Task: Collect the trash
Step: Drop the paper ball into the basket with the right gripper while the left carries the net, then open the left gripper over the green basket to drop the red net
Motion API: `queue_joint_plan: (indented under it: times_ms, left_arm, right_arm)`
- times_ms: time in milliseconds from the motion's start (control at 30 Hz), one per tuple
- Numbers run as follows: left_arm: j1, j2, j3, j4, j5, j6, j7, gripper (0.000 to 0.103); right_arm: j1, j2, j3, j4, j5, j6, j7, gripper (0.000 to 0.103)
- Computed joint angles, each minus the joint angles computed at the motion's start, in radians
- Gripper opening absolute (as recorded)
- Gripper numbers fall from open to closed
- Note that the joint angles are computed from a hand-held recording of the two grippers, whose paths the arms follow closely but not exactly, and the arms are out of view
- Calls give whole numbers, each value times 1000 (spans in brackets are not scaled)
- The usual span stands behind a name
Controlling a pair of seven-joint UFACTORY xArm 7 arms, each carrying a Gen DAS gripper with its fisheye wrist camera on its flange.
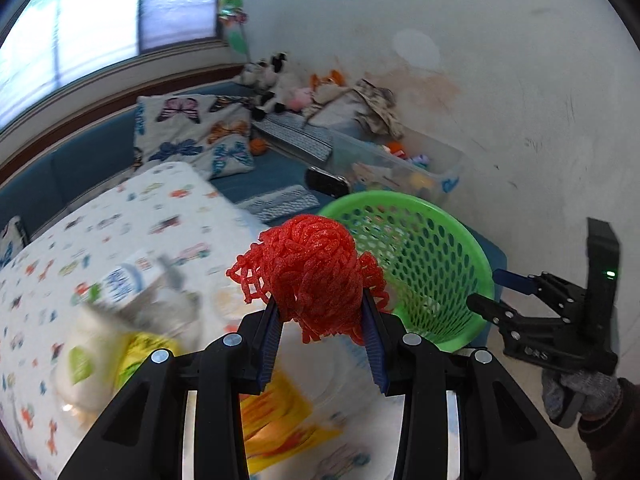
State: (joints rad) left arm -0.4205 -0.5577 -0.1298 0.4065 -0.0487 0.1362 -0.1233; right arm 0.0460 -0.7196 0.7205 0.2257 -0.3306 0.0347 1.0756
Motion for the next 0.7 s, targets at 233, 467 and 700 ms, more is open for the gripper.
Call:
queue_joint_plan:
  times_ms: [233, 467, 700]
  left_arm:
    - [5, 207, -70, 132, 34, -9, -26, 37]
    - [14, 302, -112, 202, 88, -7, -69, 44]
    - [4, 333, -118, 215, 117, -21, -91, 65]
  right_arm:
    - [76, -70, -58, -52, 11, 22, -10, 72]
    - [106, -94, -80, -78, 18, 23, -5, 73]
    - [132, -107, -96, -90, 28, 36, 1, 73]
